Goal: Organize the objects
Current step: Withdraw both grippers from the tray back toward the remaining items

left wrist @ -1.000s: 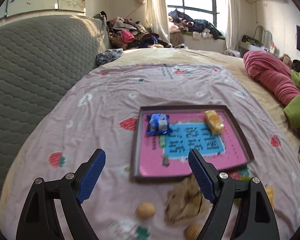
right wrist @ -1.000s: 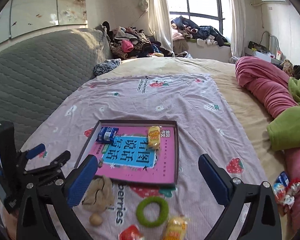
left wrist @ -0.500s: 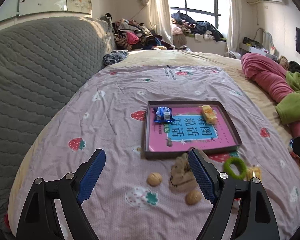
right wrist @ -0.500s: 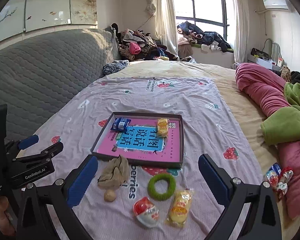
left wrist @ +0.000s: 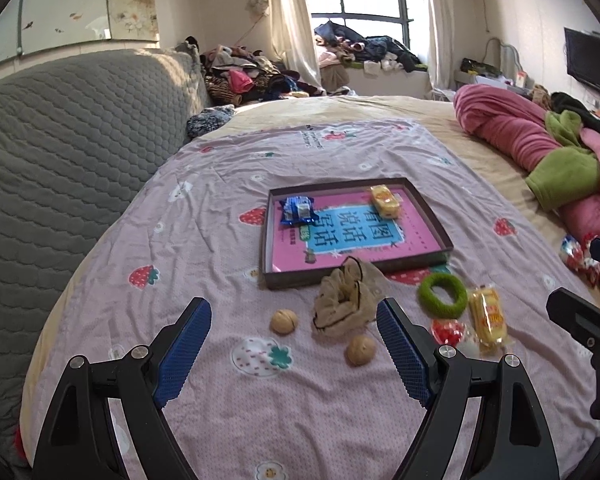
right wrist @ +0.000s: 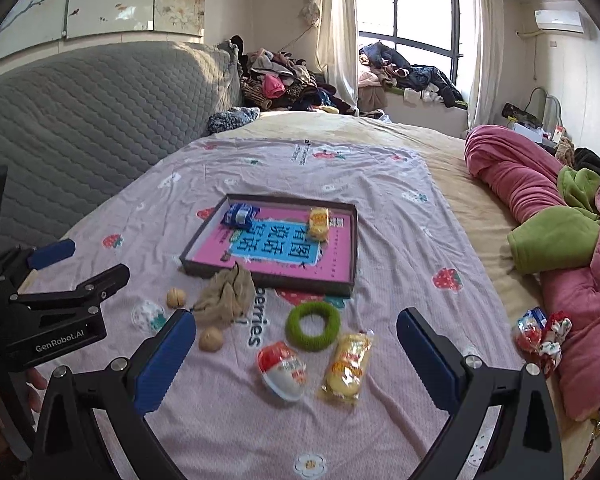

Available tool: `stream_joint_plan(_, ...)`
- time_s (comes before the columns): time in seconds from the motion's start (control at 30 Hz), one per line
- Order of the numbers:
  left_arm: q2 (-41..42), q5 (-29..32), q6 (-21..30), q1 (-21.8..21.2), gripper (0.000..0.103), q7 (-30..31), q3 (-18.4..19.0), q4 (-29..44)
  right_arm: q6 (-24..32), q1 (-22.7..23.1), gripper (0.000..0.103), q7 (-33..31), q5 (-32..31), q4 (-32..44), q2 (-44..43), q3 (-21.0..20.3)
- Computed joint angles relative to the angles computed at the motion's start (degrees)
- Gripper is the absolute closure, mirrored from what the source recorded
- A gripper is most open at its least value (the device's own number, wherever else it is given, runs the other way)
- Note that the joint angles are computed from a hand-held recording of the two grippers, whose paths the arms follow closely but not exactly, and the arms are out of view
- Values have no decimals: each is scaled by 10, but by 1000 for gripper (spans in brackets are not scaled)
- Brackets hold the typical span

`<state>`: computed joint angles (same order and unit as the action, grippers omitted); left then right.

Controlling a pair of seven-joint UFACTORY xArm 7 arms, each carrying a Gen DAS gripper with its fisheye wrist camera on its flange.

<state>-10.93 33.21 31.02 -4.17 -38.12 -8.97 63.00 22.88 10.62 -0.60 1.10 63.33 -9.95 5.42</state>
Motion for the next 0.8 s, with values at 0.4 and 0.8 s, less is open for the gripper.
stream_joint_plan(0.4, -26, 1, -3, 3, 17, -23, -11, -50, -32, 19, 1, -29, 42, -71, -28, -12)
stream_joint_plan(0.8, -34, 17, -22, 10, 17, -38, -21, -85, -41, 13, 1, -26, 23, -108, -40, -4)
